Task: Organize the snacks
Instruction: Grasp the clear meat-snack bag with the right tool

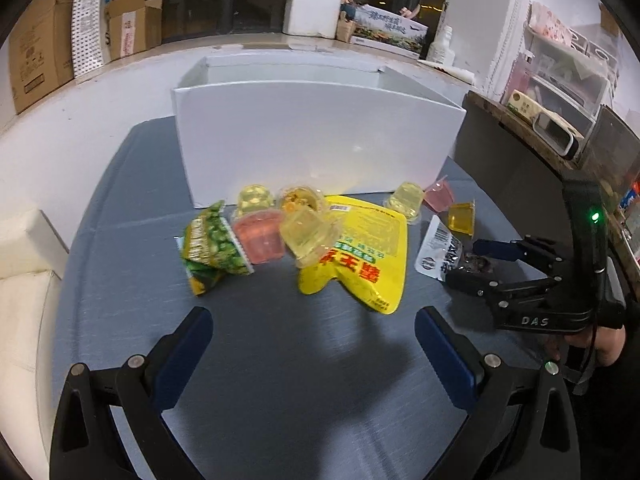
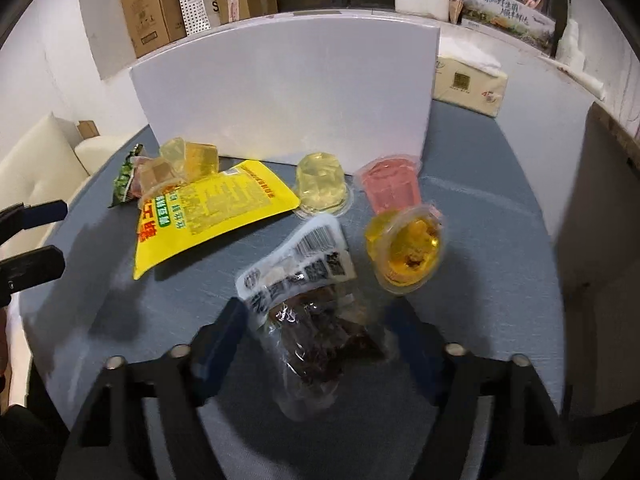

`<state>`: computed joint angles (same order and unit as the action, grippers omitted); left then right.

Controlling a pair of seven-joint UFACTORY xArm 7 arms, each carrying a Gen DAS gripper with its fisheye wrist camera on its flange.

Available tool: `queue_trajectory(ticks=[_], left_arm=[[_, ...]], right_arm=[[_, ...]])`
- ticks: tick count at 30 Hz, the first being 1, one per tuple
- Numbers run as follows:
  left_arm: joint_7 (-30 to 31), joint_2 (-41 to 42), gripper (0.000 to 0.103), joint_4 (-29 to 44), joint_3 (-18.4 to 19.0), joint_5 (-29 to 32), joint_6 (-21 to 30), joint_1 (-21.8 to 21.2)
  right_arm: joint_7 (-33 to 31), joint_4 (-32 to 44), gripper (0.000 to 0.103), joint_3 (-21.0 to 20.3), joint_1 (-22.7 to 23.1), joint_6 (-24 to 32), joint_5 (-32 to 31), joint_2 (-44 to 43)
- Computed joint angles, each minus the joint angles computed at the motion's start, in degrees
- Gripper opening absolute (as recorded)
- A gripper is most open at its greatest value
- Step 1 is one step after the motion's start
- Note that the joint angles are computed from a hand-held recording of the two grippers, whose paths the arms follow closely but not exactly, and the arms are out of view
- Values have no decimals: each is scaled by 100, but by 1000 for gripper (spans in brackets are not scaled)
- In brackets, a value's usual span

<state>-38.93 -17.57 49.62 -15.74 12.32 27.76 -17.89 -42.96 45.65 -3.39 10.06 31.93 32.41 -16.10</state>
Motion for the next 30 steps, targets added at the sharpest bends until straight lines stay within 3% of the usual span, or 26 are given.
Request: queue_trajectory(ticks=[5, 8, 10, 13, 14, 16, 17, 18, 22, 24, 27, 30], left_arm=[[245, 405, 103, 270, 51, -108, -94, -131], [343, 744, 103, 531, 83, -123, -33, -194], [393, 883, 103, 607, 143, -190, -67, -239], [301, 980, 103, 671, 207, -219, -22, -256], [343, 950, 103, 624, 242, -302, -77, -279], [309, 856, 103, 540, 256, -314, -107, -278], [325, 798, 103, 495, 267, -337, -121, -278], [333, 717, 103, 426, 278, -361, -159, -272], [347, 527, 103, 268, 294, -476, -226, -221], [386, 456, 103, 201, 301, -538, -261, -209], [404, 336, 103, 96, 289, -601, -290, -182], [390, 265, 103, 47, 256, -607, -280, -148]], right_arm=[[-153, -16, 61, -84, 8, 225, 185, -172], [-21, -95, 1, -23, -40, 181, 70, -338], [86, -158, 0, 88, -81, 95, -308, -308], [184, -191, 0, 42, -19, 24, -267, -231], [249, -175, 4, 26, -4, 25, -225, -202], [222, -67, 39, -52, 79, 198, -33, -103], [155, -52, 78, -65, 122, 148, 113, -77], [-52, -75, 93, -122, 229, 81, 423, -80], [214, 44, 93, 104, 223, -15, 382, 132], [107, 144, 93, 74, 316, 152, 677, 254], [371, 272, 93, 306, 283, -9, 494, 463], [242, 272, 94, 436, 376, -377, 573, 616]])
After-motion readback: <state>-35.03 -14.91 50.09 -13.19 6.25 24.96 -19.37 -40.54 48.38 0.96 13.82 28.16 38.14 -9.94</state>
